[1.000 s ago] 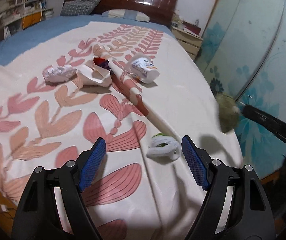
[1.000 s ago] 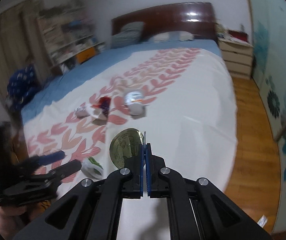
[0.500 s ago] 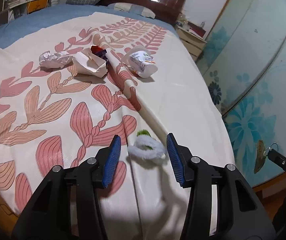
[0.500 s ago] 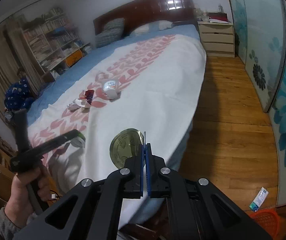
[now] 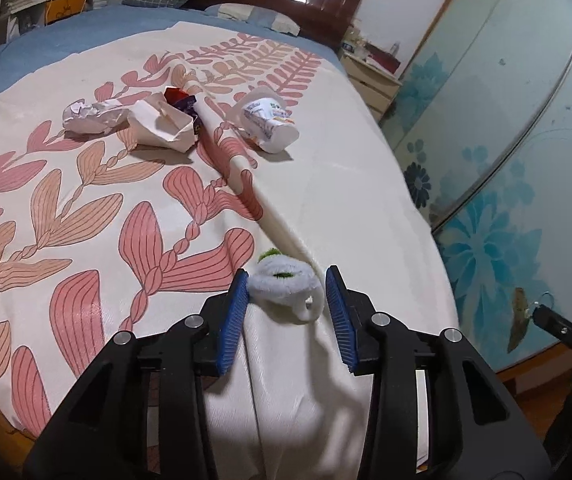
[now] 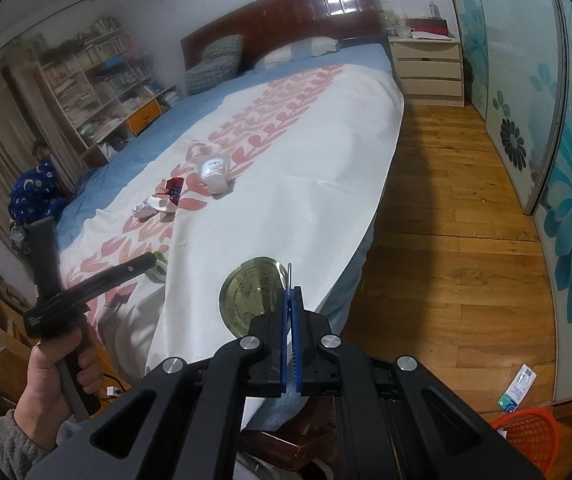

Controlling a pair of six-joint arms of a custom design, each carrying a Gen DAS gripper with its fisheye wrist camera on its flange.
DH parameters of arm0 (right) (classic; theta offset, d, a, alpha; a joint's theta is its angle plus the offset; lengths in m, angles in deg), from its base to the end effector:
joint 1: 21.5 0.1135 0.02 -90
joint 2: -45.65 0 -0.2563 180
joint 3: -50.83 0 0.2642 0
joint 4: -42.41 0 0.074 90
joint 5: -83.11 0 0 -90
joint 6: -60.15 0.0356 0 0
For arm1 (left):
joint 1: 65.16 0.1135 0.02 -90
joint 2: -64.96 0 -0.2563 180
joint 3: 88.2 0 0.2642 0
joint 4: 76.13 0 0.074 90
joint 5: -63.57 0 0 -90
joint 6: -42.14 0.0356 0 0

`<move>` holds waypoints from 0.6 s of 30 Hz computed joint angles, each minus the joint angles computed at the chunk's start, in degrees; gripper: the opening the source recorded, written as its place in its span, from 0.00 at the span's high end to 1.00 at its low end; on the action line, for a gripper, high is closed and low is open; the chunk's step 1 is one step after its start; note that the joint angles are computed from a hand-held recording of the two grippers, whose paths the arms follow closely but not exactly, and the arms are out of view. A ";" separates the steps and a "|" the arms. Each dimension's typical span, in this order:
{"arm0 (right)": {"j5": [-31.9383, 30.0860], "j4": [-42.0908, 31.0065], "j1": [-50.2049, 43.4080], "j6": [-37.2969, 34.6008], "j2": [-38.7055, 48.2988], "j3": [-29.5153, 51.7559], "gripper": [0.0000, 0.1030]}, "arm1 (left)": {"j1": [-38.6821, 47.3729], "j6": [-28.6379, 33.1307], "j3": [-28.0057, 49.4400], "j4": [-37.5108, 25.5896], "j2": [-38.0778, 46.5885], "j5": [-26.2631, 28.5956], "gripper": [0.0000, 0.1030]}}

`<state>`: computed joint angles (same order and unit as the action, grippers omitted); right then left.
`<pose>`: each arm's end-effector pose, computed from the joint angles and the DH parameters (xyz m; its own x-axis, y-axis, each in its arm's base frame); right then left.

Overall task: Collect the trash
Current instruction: 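Carry the tissue and gold lid to the red wastebasket and open both tools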

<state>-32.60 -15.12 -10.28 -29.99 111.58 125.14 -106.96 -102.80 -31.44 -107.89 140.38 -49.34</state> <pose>0.2385 0.0631 0.3058 -0.7409 -0.1492 -0.6549 -0.4555 0.8282 0.3266 0.2134 -0.1722 0.1947 -0.6812 -0.4023 -0.6116 -0.2238 0.9099 -0.3492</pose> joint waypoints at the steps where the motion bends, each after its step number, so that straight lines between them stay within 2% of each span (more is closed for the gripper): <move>1: 0.12 -0.04 0.09 0.25 -0.05 0.08 0.96 | -0.17 -0.83 0.65 -1.22 0.47 -0.45 0.72; 7: -2.46 -2.64 -3.60 -1.52 -1.47 0.95 0.96 | -2.93 -4.26 0.09 -3.86 -3.04 -3.67 0.74; 11: -6.41 -6.21 -9.02 -4.82 -2.45 3.52 0.96 | -7.94 -7.72 1.37 -9.25 -6.53 -10.61 0.74; 14: -11.25 -10.59 -16.23 -10.21 -2.40 7.79 0.96 | -12.51 -8.96 3.87 -13.22 -8.49 -16.33 0.74; 15: -13.67 -12.97 -19.83 -12.64 -1.65 10.14 0.96 | -15.06 -10.08 6.29 -16.41 -8.21 -19.59 0.74; 18: -20.39 -21.68 -31.55 -22.21 2.02 18.29 0.96 | -19.57 -10.59 11.57 -18.87 -6.95 -23.62 0.74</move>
